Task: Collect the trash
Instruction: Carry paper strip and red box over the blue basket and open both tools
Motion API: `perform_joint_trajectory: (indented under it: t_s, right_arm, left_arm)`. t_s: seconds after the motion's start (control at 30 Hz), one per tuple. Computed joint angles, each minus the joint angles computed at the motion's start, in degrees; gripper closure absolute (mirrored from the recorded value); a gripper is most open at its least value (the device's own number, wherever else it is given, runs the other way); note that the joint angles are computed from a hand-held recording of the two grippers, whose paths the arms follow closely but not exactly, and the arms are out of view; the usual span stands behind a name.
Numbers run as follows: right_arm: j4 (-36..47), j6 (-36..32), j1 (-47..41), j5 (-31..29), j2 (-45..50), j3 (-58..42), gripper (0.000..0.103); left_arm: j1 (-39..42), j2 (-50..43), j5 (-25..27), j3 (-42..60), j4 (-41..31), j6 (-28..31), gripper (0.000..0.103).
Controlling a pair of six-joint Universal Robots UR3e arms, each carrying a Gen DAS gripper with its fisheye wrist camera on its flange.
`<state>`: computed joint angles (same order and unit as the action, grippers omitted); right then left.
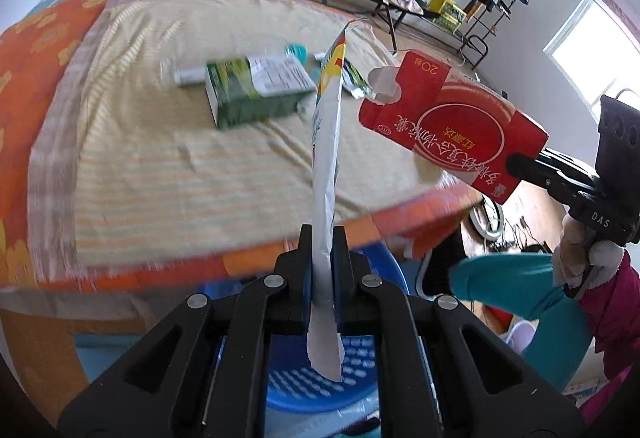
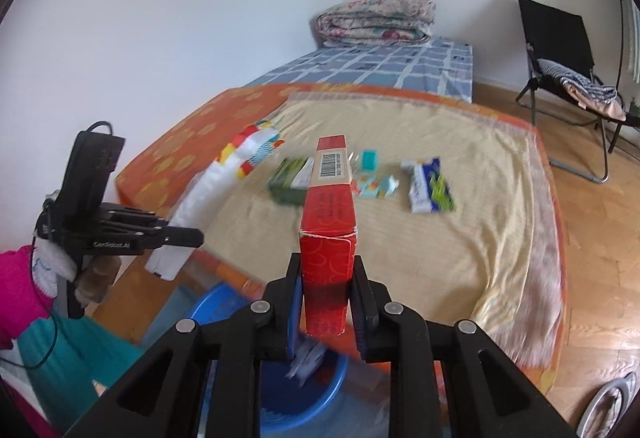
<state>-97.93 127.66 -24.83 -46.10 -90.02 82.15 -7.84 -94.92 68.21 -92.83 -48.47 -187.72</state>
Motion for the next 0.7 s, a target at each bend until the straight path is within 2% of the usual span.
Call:
perform_joint_trajectory:
  t_s: [0.3,0.4,0.7]
  right_arm:
    - [14.5,-13.6,-5.1,0.1,-9.1,7.9,0.083]
    - [16.9,-16.8,-5.7,-0.9,-11.7,10.6,0.083]
    - [15.6,-19.4,-4.7,-5.9,-16.4,18.4,0.083]
  left_arm:
    - [-3.9,8.1,0.4,-12.5,0.5,-2.6,0.097]
    - [-4.5,9.7,0.5,-15.7,0.9,-3.1,0.097]
    - [-7.1,10.6,0.8,-19.9,-0.8,-2.2,0.097]
